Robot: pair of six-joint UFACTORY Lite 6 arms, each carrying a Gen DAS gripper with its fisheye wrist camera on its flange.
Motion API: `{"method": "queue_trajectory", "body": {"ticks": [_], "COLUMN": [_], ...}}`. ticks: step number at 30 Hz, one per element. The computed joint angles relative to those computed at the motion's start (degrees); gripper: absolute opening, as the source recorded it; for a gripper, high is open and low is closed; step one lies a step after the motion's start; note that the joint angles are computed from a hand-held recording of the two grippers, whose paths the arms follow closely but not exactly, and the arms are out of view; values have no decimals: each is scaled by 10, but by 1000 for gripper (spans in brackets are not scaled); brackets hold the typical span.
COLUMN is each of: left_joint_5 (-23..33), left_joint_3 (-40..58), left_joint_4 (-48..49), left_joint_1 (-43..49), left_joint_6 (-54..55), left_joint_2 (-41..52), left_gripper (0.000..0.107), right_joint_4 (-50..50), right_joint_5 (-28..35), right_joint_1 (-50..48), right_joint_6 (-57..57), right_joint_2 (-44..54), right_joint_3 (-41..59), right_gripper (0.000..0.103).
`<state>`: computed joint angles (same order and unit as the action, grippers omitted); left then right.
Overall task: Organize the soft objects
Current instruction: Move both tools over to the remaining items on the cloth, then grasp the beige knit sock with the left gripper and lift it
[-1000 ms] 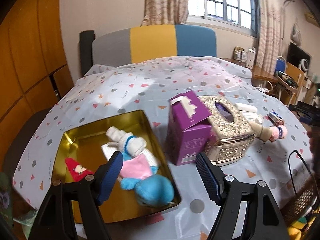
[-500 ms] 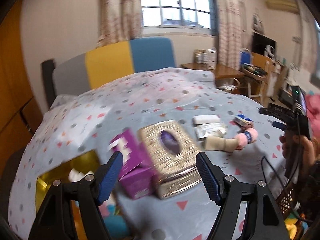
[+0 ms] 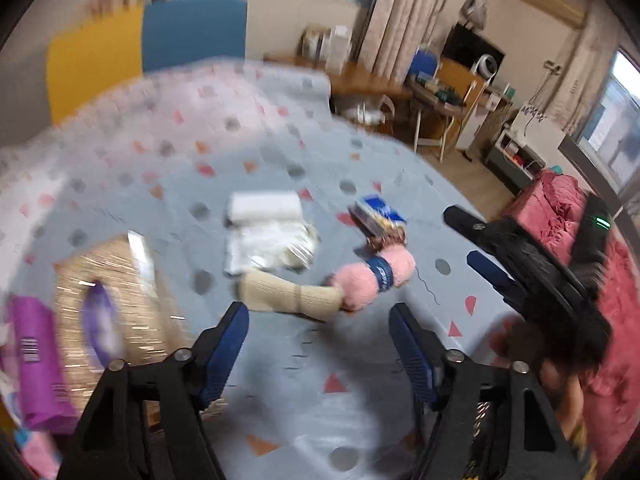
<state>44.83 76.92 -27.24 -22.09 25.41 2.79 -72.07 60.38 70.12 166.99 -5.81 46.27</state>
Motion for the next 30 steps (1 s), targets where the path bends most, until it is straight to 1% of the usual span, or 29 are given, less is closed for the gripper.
{"method": "queue_trajectory", "body": {"ticks": [2,3,5,8,11,13,16,18,20,21,23,24,25,27,29,30], "left_joint_5": [7,12,17,47,59,62,85,89,82,79,57,36,24,-9,-43,-61], "left_joint_3": [54,77,114,185,246,274,322,337,337,336,302,273,254,191,124,83], "left_joint_4": [17,23,25,22,44,79,105,126,137,141,141,140,149,156,178,173], "left_joint_1": [-28,-34,-44,-41,-51,-63,-70,-73,-70,-68,-62,-62,-66,-77,-88,-92], "left_joint_6": [-60,-87,-128,-204,-266,-319,-367,-398,-419,-422,-413,-394,-381,-336,-311,-281], "left_joint_2": [78,112,165,248,305,330,377,395,406,410,399,379,364,315,263,233], "left_gripper": [67,63,63,62,62,63,65,65,63,59,43,34,27,23,23,23], "right_joint_4": [-7,-13,-21,-37,-54,-65,-80,-84,-90,-88,-87,-87,-85,-83,-83,-81], "right_joint_5": [-1,-4,-9,-24,-33,-37,-40,-42,-49,-49,-56,-62,-62,-56,-50,-46], "right_joint_1": [0,0,-1,-6,-9,-9,-8,-9,-12,-13,-17,-19,-20,-17,-14,-12], "right_joint_6": [6,11,16,23,35,48,69,77,80,77,66,59,55,55,68,81], "right_joint_2": [-3,-6,-9,-12,-13,-16,-21,-23,-24,-22,-18,-16,-15,-15,-20,-24], "right_joint_3": [-4,-8,-13,-18,-22,-28,-39,-43,-45,-42,-36,-33,-31,-31,-40,-46], "right_gripper": [89,89,89,89,89,89,89,89,89,89,89,89,89,89,89,89]}}
